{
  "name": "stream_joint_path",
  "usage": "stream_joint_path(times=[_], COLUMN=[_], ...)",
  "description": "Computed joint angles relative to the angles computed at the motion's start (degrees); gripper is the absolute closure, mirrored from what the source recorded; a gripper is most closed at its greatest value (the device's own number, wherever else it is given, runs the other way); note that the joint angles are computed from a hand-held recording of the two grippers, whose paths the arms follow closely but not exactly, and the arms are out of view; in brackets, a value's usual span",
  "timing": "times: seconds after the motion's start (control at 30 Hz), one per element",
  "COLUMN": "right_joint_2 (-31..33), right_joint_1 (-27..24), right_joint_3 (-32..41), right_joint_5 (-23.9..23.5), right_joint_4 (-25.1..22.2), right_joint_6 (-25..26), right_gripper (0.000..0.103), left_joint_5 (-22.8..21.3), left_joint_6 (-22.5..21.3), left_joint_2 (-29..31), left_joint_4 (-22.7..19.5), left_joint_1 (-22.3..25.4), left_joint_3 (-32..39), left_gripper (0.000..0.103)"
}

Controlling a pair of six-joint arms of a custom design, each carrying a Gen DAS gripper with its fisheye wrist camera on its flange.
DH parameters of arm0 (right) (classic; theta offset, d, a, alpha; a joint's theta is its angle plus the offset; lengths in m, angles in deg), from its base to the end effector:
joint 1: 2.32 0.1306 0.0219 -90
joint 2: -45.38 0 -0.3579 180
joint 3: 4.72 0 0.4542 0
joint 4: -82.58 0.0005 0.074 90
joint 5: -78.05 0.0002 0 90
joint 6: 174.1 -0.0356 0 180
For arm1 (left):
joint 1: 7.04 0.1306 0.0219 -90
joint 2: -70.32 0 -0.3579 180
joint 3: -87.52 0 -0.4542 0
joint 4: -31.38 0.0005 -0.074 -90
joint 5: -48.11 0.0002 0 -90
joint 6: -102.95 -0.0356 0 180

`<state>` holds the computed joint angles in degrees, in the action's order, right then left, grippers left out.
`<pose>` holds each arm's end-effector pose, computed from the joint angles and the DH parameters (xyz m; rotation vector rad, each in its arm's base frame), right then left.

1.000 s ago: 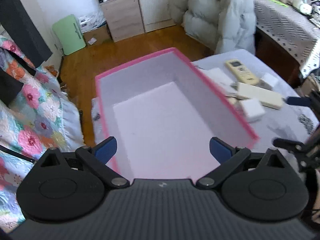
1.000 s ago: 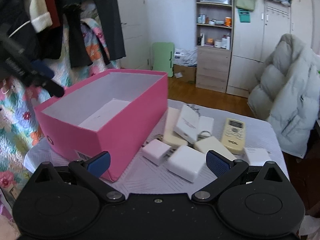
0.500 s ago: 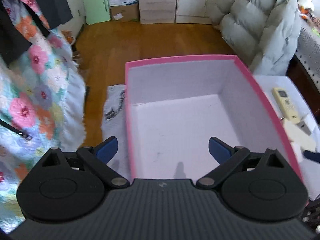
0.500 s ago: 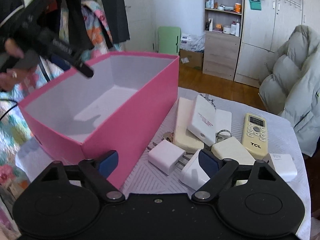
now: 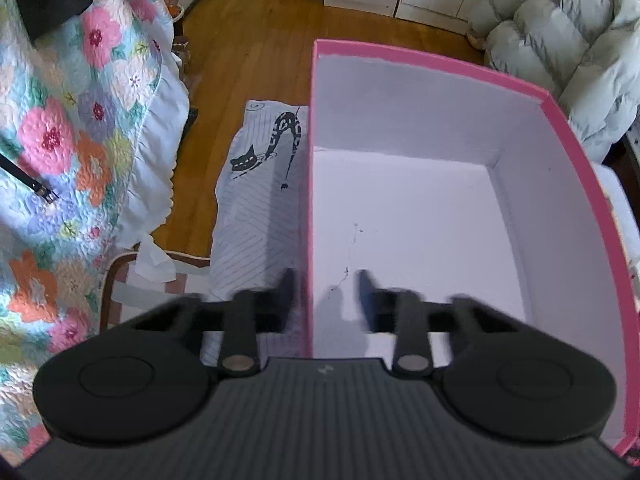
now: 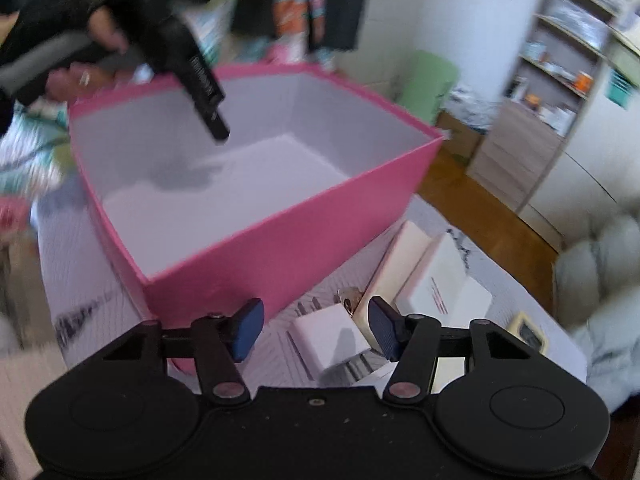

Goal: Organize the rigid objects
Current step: 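Grasp the pink box wall with the left gripper while the right gripper approaches the chargers, then grasp the small white cube charger with the right gripper and lift it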

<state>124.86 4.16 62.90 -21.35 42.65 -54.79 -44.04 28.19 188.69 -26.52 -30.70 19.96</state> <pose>0.4648 0.0581 0.3033 -0.8216 2.3167 0.0296 0.6341 -0.2769 0.3002 0.1861 2.6877 -0.1608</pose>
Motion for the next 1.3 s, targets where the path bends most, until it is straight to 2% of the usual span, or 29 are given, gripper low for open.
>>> stream_joint_path(times=[0.1, 0.2, 0.27, 0.33, 0.4, 0.47, 0.53, 0.57, 0.63, 0.7, 0.8, 0.87, 0.97, 1.03, 1.13, 1.23, 1.3], right_joint_2=[3.9, 7.2, 8.1, 8.0, 7.6, 6.7, 5.7, 5.4, 4.6, 5.3, 6.9, 7.1, 8.2, 9.1, 10.7, 11.2, 11.6], right_joint_1=[-0.8, -1.3, -1.2, -1.3, -1.2, -0.8, -0.3, -0.1, 0.1, -0.4, -1.9, -1.7, -2.0, -2.3, -1.4, -1.9, -2.2], right_joint_3=[4.0, 6.8, 7.2, 6.4, 5.4, 4.7, 4.2, 4.2, 4.0, 5.2, 7.4, 7.5, 8.5, 9.6, 10.9, 11.1, 11.6], right_joint_5=[-1.7, -1.5, 0.6, 1.2, 1.0, 1.5, 1.5, 1.1, 1.1, -0.9, -5.8, -3.6, -4.2, -5.0, -0.1, -1.7, -2.3], right_joint_4=[-5.1, -8.3, -8.4, -6.3, -4.5, -4.0, -4.0, -4.8, -5.0, -7.3, -10.2, -9.6, -11.0, -12.6, -13.2, -12.7, -13.2], right_joint_6=[2.9, 3.4, 2.5, 0.8, -1.2, -2.0, -2.5, -3.0, -3.9, -4.9, -6.6, -5.4, -1.3, 2.0, 4.9, 3.9, 1.2], right_gripper=[0.041, 0.041, 0.037, 0.03, 0.029, 0.034, 0.053, 0.055, 0.068, 0.077, 0.078, 0.074, 0.063, 0.05, 0.048, 0.047, 0.05], left_joint_5=[-3.4, -8.8, -8.2, -7.6, -9.3, -9.5, -8.7, -8.1, -7.5, -8.2, -9.6, -10.4, -9.0, -8.8, -9.4, -8.9, -9.1], left_joint_6=[-1.2, -1.7, -2.0, -2.7, -3.6, -3.5, -2.6, -2.2, -1.9, -2.6, -4.2, -4.7, -3.4, -2.3, -3.6, -3.0, -3.6], left_joint_2=[-0.3, 1.2, 1.7, 2.0, 1.9, 1.1, 0.5, 0.4, -0.1, -0.3, -0.6, -0.7, -0.4, 0.3, 0.8, 1.0, 1.1], left_joint_4=[1.5, -0.8, -1.0, -1.0, -0.5, 0.3, 1.1, 1.4, 2.2, 2.7, 3.1, 3.1, 2.1, 0.7, -0.9, -2.4, -2.6], left_joint_1=[-1.0, -2.0, -2.2, -2.4, -3.0, -3.0, -2.6, -2.3, -2.0, -2.3, -2.9, -3.1, -2.8, -2.7, -2.9, -2.9, -2.9], left_joint_3=[-0.4, 2.0, 2.9, 3.2, 2.9, 1.9, 1.0, 0.7, 0.0, -0.3, -0.8, -0.9, -0.4, 0.7, 1.9, 2.8, 2.9], left_gripper=[0.083, 0.083, 0.082, 0.082, 0.084, 0.088, 0.092, 0.094, 0.095, 0.095, 0.095, 0.095, 0.095, 0.095, 0.095, 0.092, 0.091])
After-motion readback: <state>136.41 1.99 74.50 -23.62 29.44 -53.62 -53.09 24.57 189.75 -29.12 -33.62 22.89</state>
